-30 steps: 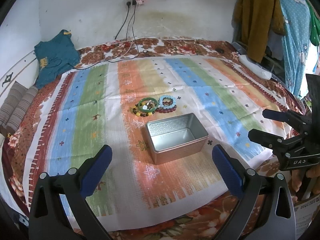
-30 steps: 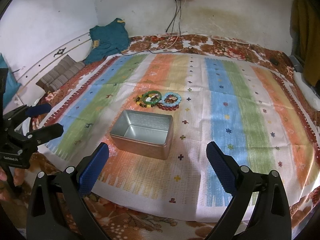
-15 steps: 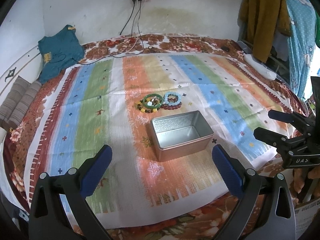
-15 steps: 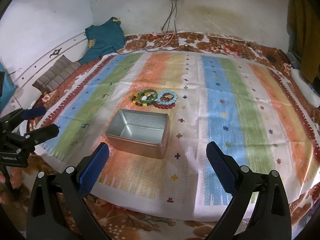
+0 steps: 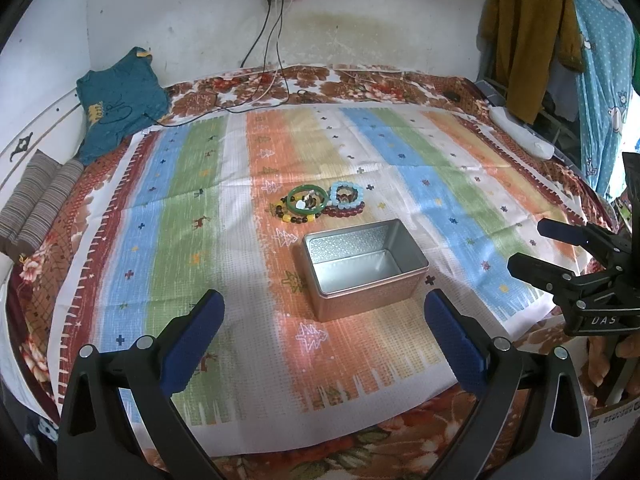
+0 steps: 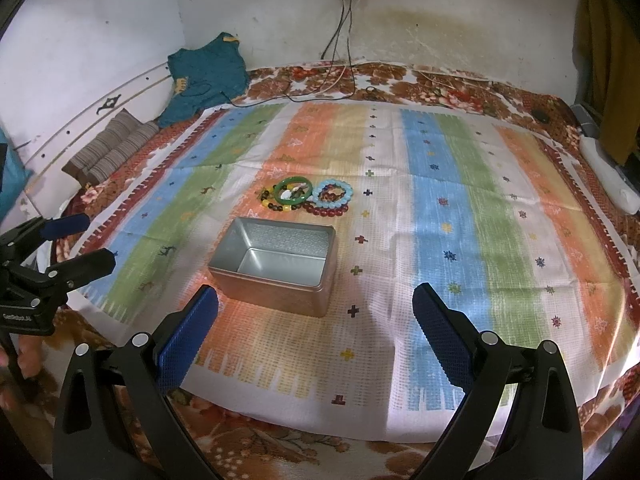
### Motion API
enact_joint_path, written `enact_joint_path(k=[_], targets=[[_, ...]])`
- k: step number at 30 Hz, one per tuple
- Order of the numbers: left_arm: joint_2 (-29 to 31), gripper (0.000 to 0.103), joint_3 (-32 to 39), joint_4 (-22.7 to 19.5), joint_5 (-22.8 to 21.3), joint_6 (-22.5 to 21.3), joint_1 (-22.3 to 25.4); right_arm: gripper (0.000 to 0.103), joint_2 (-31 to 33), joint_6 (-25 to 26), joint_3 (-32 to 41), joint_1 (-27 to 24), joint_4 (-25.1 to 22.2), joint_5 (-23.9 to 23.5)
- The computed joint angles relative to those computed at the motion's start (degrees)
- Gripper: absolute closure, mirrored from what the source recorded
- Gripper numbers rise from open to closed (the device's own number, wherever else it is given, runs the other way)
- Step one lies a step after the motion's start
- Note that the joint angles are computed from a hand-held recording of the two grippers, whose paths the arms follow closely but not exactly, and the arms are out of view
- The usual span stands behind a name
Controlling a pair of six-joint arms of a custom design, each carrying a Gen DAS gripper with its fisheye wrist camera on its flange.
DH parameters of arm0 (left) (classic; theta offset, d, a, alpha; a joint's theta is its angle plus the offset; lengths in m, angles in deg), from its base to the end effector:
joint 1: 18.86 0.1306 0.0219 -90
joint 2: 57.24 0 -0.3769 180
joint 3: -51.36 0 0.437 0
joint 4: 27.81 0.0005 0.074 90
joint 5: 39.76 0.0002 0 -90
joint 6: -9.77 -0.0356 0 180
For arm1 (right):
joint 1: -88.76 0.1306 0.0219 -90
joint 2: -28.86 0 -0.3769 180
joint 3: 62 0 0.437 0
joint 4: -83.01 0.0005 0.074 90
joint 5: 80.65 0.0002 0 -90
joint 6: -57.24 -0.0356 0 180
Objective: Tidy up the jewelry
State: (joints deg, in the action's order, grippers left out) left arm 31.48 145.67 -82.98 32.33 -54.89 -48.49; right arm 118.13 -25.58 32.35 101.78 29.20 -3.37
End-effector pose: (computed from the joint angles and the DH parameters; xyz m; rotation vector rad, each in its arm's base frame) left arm 0.4556 -0.2471 0.4677 -0.0488 2.3817 -0.0716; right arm 0.5088 0.1252 0.4643 -0.5234 2.3604 0.3152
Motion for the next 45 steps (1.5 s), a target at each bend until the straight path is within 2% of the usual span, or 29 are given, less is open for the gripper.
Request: enact_joint_path(k=[14, 22, 32, 37, 40, 45], targets=[[1.2, 0.006, 1.1, -1.6, 2.5, 3.4, 1.5, 0.004, 1.9, -0.6, 1.6, 0.4, -1.1, 1.7], [4.4, 0.006, 4.6, -3.1, 1.6, 0.6, 1.8, 0.004, 4.9, -0.4, 4.6, 0.8, -2.5, 2.7], [8.6, 0.006, 9.5, -5.7, 0.2, -0.6, 3.5, 0.004, 9.1, -0.7, 9.1, 0.7, -3.9, 3.6], [10.9, 0.006, 12.4, -6.8, 1.1, -0.7, 5.0, 0.004, 11.8, -1.3, 12.2, 0.5, -4.7, 4.3], [12.0, 0.006, 13.9, -7.5, -0.9, -0.9, 5.4, 0.004, 13.2, -1.4, 13.9, 0.4, -5.4, 4.4], [14.8, 0.006, 16.7, -9.9, 0.0, -0.6, 6.7, 0.004, 15.8, -1.2, 16.8, 0.6, -6.8, 4.9]])
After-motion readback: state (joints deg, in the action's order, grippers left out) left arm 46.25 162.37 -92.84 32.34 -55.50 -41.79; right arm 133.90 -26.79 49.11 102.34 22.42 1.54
